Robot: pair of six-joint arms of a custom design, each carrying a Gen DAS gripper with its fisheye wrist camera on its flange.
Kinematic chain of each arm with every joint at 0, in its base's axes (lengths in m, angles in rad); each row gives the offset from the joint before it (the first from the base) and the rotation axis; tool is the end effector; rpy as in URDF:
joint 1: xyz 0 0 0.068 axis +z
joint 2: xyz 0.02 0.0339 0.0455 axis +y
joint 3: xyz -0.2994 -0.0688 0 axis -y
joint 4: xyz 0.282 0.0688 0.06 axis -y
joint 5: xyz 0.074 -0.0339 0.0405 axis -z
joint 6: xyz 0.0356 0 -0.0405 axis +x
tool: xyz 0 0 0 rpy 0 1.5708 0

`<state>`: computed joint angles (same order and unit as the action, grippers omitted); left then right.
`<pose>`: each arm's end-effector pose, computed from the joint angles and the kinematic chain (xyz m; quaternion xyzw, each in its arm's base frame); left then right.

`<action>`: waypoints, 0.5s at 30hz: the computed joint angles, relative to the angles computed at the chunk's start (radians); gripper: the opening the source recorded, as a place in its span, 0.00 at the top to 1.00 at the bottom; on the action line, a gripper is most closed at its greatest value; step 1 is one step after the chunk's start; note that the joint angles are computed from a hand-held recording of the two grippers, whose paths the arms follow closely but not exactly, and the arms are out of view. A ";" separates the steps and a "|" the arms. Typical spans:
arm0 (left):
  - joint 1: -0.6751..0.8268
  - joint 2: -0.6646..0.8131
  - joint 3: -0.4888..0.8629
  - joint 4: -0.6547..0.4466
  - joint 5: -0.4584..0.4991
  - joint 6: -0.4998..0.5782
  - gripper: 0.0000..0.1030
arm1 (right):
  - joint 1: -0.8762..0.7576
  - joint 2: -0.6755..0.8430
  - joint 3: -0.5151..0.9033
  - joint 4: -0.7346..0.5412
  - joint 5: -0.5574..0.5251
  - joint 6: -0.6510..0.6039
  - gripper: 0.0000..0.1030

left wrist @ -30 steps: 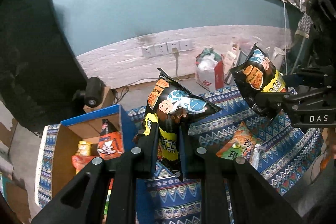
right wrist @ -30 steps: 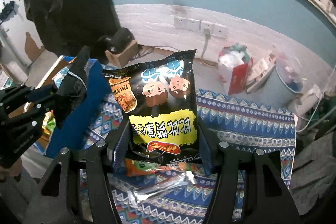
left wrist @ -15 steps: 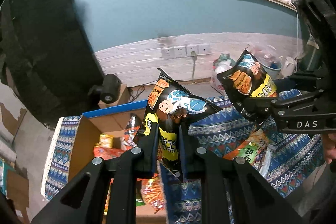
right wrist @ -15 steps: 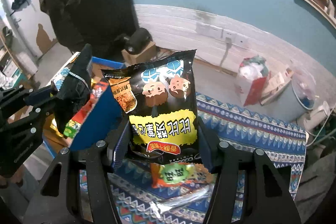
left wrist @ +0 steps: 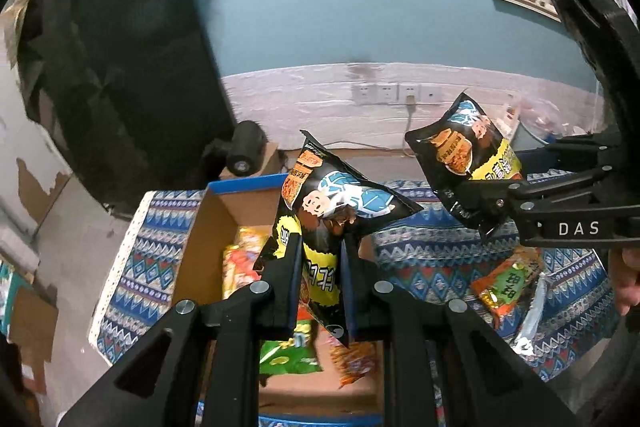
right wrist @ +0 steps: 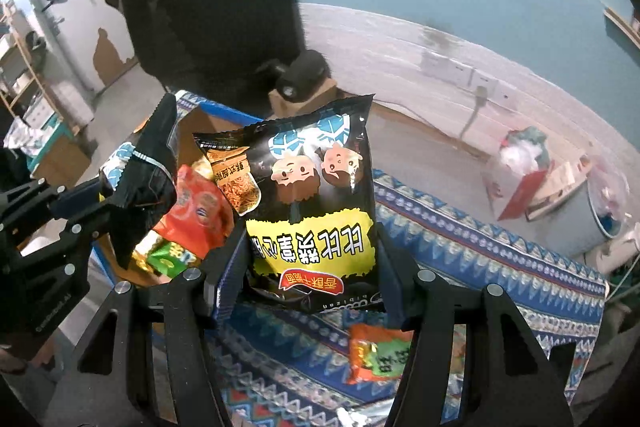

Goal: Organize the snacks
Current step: 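Carry black bag toward box with right gripper while left carries its bag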

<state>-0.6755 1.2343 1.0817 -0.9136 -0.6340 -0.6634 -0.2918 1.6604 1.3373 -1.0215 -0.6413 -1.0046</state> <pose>0.2150 -0.1453 0.3227 -0.0722 0.9205 0.0895 0.3733 0.3473 -0.0821 0.2791 -0.3623 0.8713 0.1850 0.2745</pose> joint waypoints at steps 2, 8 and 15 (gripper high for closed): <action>0.018 -0.026 -0.019 -0.013 0.005 -0.011 0.83 | 0.026 -0.014 -0.018 0.012 0.005 0.015 0.43; 0.089 -0.100 -0.089 -0.027 0.029 -0.009 0.83 | 0.111 -0.046 -0.069 0.054 0.018 0.066 0.43; 0.181 -0.144 -0.164 -0.022 0.072 0.005 0.83 | 0.219 -0.073 -0.134 0.111 0.047 0.131 0.43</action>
<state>-0.4949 1.0903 0.9181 -0.9361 -0.5619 -0.6588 -0.0728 1.5878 1.2036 -0.9102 -0.5945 -0.8741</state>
